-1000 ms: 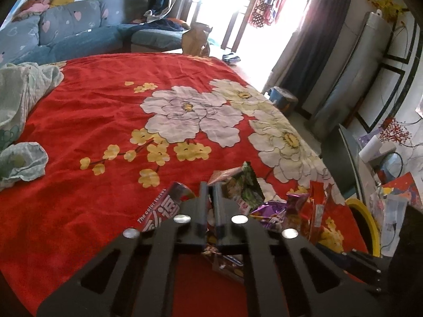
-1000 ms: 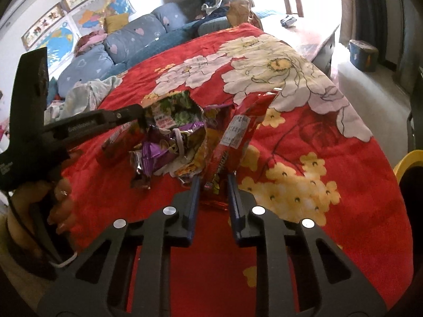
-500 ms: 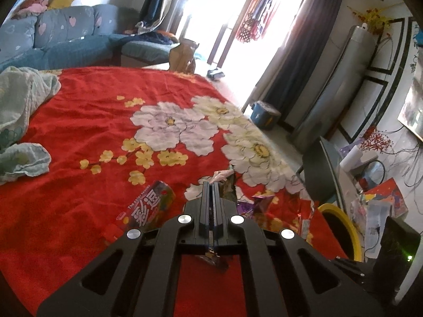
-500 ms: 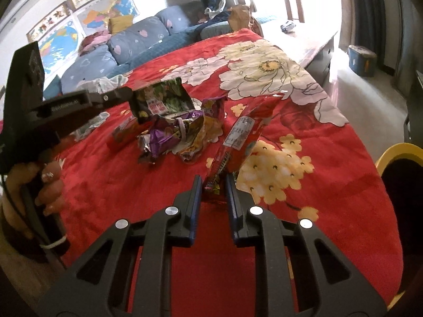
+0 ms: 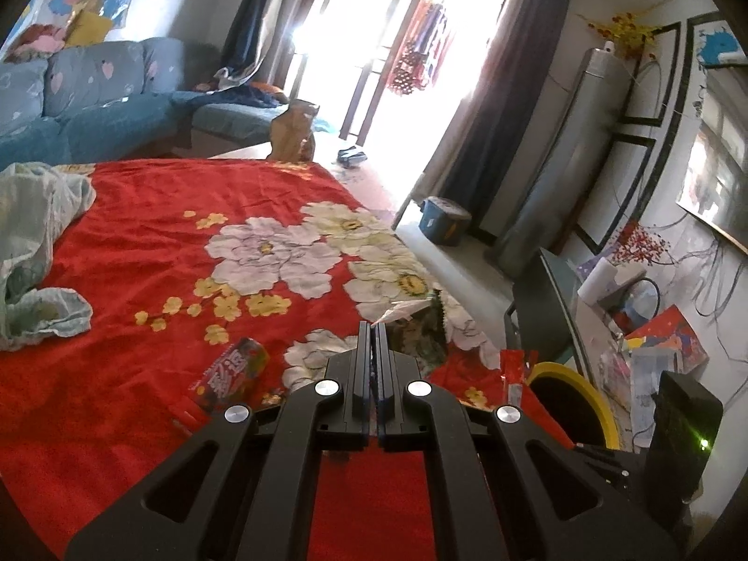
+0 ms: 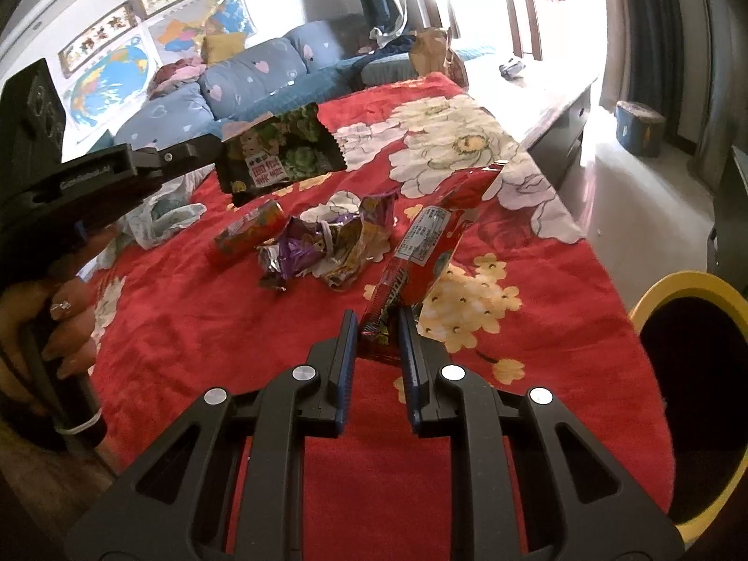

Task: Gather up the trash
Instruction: 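Carry the red snack bag and wrapper over the yellow bin with both grippers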

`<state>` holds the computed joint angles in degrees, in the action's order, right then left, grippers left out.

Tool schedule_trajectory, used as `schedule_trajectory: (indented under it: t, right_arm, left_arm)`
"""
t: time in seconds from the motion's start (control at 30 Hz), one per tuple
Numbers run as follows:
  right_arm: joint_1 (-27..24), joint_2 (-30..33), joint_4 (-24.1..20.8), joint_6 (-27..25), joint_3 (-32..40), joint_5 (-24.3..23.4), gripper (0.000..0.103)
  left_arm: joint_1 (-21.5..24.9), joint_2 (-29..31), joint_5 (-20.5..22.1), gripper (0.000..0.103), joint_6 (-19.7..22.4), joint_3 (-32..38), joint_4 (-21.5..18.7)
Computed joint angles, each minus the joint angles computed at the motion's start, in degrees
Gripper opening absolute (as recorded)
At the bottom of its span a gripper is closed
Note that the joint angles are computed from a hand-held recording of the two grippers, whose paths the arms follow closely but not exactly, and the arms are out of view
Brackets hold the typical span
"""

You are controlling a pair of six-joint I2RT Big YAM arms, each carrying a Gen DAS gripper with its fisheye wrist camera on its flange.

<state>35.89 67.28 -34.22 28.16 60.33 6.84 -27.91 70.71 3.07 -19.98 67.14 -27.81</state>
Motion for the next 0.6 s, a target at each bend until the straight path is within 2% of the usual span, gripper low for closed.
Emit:
schedule_trajectory:
  t: [0.6]
  right_arm:
    - [-4.0,-7.9,-2.4,-0.6,-3.1,2.5,0.013]
  left_arm:
    - [-6.2,-0.3,-1.2,0.002,2.7,1.5,-0.7]
